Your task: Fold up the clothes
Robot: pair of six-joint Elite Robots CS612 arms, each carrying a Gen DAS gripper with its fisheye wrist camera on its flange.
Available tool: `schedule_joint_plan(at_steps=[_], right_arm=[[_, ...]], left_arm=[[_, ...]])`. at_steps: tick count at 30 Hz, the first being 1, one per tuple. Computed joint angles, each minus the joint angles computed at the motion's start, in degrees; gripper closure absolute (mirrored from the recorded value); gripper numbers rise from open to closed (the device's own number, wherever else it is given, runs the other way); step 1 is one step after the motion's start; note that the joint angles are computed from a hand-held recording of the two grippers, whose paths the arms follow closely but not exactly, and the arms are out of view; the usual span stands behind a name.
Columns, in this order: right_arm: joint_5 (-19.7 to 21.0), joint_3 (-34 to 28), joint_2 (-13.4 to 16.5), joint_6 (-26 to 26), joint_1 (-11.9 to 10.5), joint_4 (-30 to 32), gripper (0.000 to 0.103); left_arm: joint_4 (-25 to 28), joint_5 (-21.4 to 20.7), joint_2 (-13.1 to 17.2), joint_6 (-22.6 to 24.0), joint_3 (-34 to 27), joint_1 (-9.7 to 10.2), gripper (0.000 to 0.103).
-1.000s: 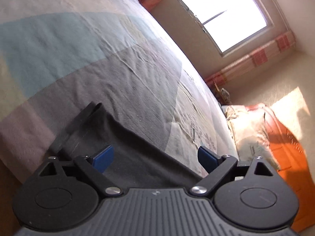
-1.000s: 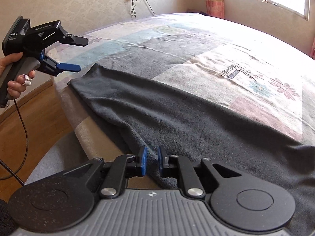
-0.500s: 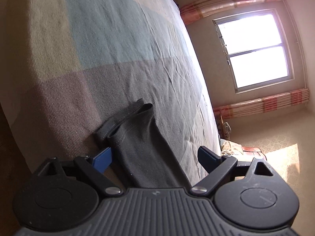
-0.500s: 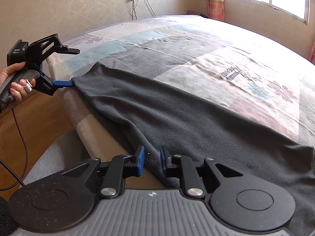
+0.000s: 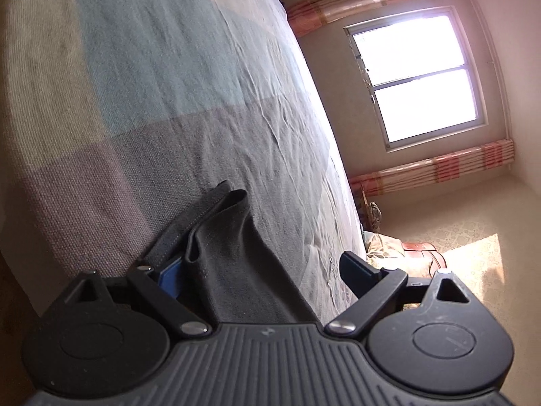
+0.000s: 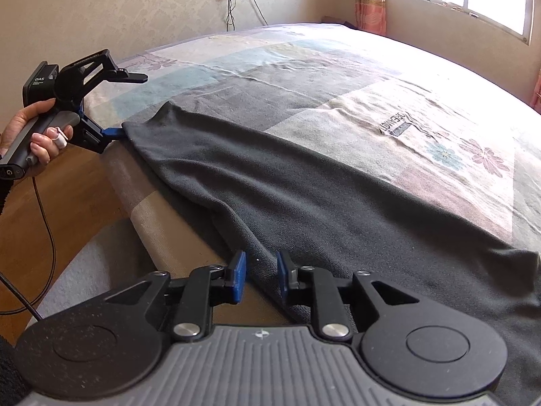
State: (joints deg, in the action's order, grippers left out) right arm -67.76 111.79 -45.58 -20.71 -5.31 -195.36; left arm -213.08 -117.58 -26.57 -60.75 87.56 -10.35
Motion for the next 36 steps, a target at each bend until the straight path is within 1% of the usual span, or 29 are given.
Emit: schedule_joint_plan(at_steps=[2, 3, 5, 6, 7, 8, 10, 11, 12, 14, 16, 17, 19, 21, 22, 23, 24, 25, 27, 29, 30, 31, 32, 33, 34, 36], right_arm=[[-0.1, 0.0, -0.1, 0.0, 0.0, 0.1, 0.079], [-0.2, 0.0, -0.1, 0.0, 0.0, 0.0, 0.079], [-0.2, 0.0, 0.0, 0.2, 0.0, -0.1, 0.078], [-0.2, -0.1, 0.1, 0.4, 0.0, -0.1, 0.078], [-0.3, -0.2, 0.1, 0.5, 0.1, -0.1, 0.078], [-0.5, -0.2, 0.2, 0.6, 0.1, -0.1, 0.078], [-0.9, 0.0, 0.1, 0.3, 0.2, -0.4, 0.078], [-1.0, 0.1, 0.1, 0.3, 0.1, -0.6, 0.077], [-1.1, 0.2, 0.1, 0.4, 0.1, -0.7, 0.076], [-1.1, 0.1, 0.2, 1.0, 0.0, -0.5, 0.075], [-0.9, 0.1, 0.2, 1.4, -0.1, -0.4, 0.075], [-0.8, 0.1, 0.2, 1.2, -0.1, -0.5, 0.075], [-0.5, 0.2, 0.2, 1.0, -0.1, -0.7, 0.075], [-0.4, 0.3, 0.2, 0.9, -0.1, -0.8, 0.075], [-0.5, 0.3, 0.3, 1.0, -0.1, -0.8, 0.075], [-0.6, 0.3, 0.3, 1.1, -0.1, -0.8, 0.075], [-0.7, 0.3, 0.3, 1.2, -0.1, -0.8, 0.075], [-0.6, 0.3, 0.4, 1.5, -0.2, -0.7, 0.075], [-0.7, 0.3, 0.4, 1.6, -0.2, -0.8, 0.075], [-0.8, 0.3, 0.4, 1.7, -0.1, -0.9, 0.075], [-0.8, 0.3, 0.4, 1.7, -0.1, -1.0, 0.075], [-0.9, 0.3, 0.4, 1.7, -0.1, -1.0, 0.075], [-0.9, 0.3, 0.3, 1.7, -0.1, -1.1, 0.075], [-1.0, 0.3, 0.3, 1.8, -0.1, -1.1, 0.075], [-1.0, 0.3, 0.3, 1.8, 0.0, -1.2, 0.075], [-1.1, 0.4, 0.3, 1.8, 0.0, -1.3, 0.075]], left_arm=[[-2.7, -2.6, 0.3, 2.5, -0.5, 0.20, 0.013], [-2.1, -2.5, 0.3, 3.6, -0.5, 0.10, 0.012], [1.7, -1.5, -0.2, 6.1, -0.5, -0.17, 0.012], [3.1, -0.2, -0.3, 6.4, -0.3, -0.33, 0.019], [3.1, 0.1, -0.3, 7.0, -0.2, -0.30, 0.023], [2.7, 0.0, -0.2, 7.6, -0.3, -0.22, 0.023], [1.5, 0.7, -0.1, 6.9, 0.0, -0.15, 0.030], [1.8, 1.2, -0.2, 7.2, 0.2, -0.21, 0.032], [2.8, 1.6, -0.4, 8.0, 0.2, -0.28, 0.036], [5.7, 2.6, -1.4, 9.5, 0.6, -0.68, 0.038], [8.4, 2.6, -2.3, 13.3, 0.6, -1.08, 0.038], [8.5, 2.3, -2.2, 13.4, 0.4, -1.09, 0.038], [8.0, 1.7, -1.7, 12.5, -0.1, -0.99, 0.038], [6.2, 0.5, -0.8, 10.9, -0.6, -0.48, 0.037], [4.8, 0.3, -0.2, 10.6, -0.9, -0.29, 0.039], [4.5, 0.3, 0.0, 10.3, -1.0, -0.24, 0.042], [4.6, 0.4, 0.0, 10.0, -1.1, -0.21, 0.044], [5.2, 0.2, -0.1, 9.7, -1.3, -0.19, 0.044], [6.3, 0.1, -0.4, 12.4, -1.1, -0.26, 0.037], [6.4, 1.4, -0.5, 15.1, -0.8, -0.66, 0.037], [6.3, 2.4, -0.7, 15.8, -0.4, -0.79, 0.044], [6.2, 3.4, -0.8, 16.4, 0.1, -0.93, 0.064], [7.5, 5.6, -1.6, 17.6, 1.0, -1.20, 0.075], [8.7, 7.2, -2.2, 18.4, 1.8, -1.45, 0.097], [9.7, 8.5, -2.7, 19.1, 2.4, -1.69, 0.099], [11.2, 10.9, -4.0, 22.5, 3.5, -2.46, 0.099]])
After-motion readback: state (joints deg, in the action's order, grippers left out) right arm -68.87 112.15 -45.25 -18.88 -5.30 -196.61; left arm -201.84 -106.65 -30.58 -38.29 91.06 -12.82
